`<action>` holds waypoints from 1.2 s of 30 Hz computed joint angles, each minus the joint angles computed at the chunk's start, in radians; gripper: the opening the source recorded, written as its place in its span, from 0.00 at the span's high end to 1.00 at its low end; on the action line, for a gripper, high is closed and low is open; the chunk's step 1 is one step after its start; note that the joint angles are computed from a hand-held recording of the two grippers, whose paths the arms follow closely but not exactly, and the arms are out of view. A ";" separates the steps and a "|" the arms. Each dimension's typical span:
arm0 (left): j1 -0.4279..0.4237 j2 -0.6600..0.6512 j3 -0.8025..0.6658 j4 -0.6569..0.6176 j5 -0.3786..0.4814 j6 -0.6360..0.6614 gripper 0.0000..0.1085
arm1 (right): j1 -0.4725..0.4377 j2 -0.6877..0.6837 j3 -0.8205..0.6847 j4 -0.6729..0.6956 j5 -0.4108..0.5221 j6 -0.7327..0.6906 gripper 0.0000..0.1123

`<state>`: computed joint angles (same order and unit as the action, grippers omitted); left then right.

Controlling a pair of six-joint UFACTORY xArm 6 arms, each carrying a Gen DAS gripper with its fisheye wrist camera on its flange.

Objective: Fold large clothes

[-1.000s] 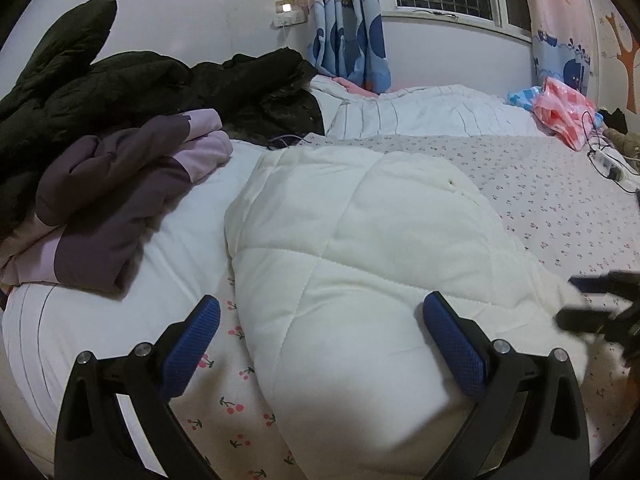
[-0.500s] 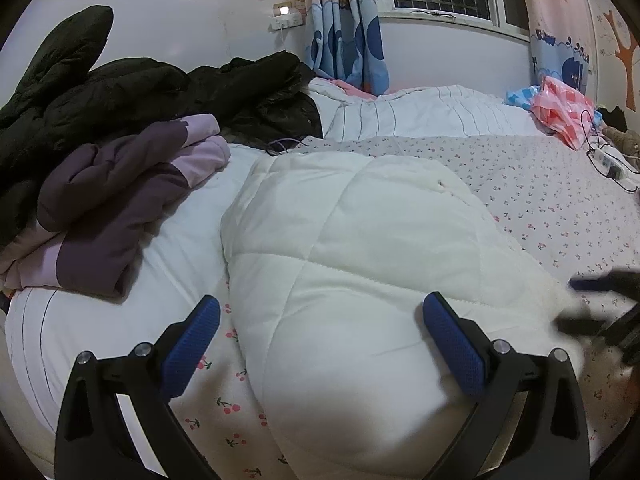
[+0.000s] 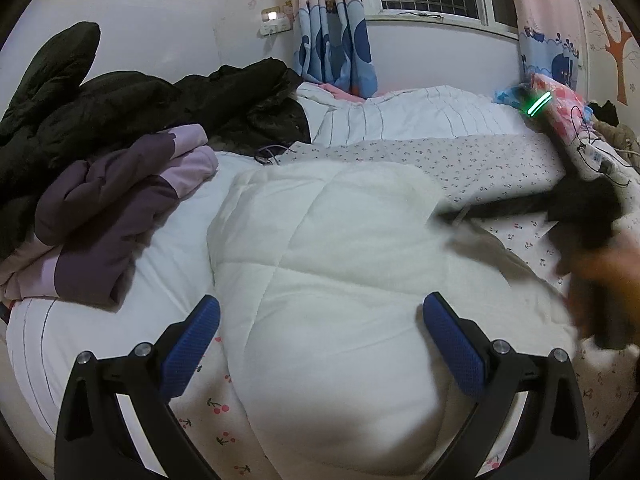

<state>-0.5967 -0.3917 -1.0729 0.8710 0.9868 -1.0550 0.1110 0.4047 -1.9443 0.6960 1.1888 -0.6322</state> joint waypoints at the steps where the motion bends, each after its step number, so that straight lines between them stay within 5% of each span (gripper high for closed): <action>1: 0.000 0.000 -0.001 -0.003 -0.001 0.003 0.10 | -0.011 0.041 -0.037 0.038 0.043 0.018 0.14; 4: -0.005 -0.002 -0.001 -0.008 0.005 0.005 0.10 | -0.044 0.018 -0.031 0.053 0.056 0.031 0.14; 10: -0.019 -0.004 -0.006 0.016 0.038 -0.013 0.10 | -0.146 -0.323 0.352 0.188 0.037 -0.226 0.14; 13: -0.023 -0.009 -0.001 0.015 0.036 -0.013 0.10 | -0.198 -0.343 0.392 0.181 0.128 -0.195 0.14; 18: 0.116 -0.139 0.130 -0.344 -0.233 0.025 0.10 | -0.240 -0.376 0.445 0.144 0.172 -0.155 0.14; 20: 0.128 -0.216 0.198 -0.349 -0.315 -0.082 0.10 | -0.207 -0.404 0.494 0.024 0.121 -0.169 0.14; 24: 0.071 -0.263 0.226 -0.345 -0.257 -0.134 0.10 | -0.277 -0.297 0.411 0.116 0.312 -0.060 0.14; 31: 0.183 -0.424 0.498 -0.797 -0.447 -0.098 0.10 | -0.337 -0.183 0.311 0.204 0.436 0.051 0.14; 33: 0.163 -0.395 0.465 -0.738 -0.415 -0.125 0.10 | -0.309 -0.174 0.308 0.233 0.472 0.047 0.14; 36: 0.067 -0.288 0.253 -0.437 -0.135 -0.139 0.14 | -0.274 -0.227 0.352 0.245 0.495 0.041 0.13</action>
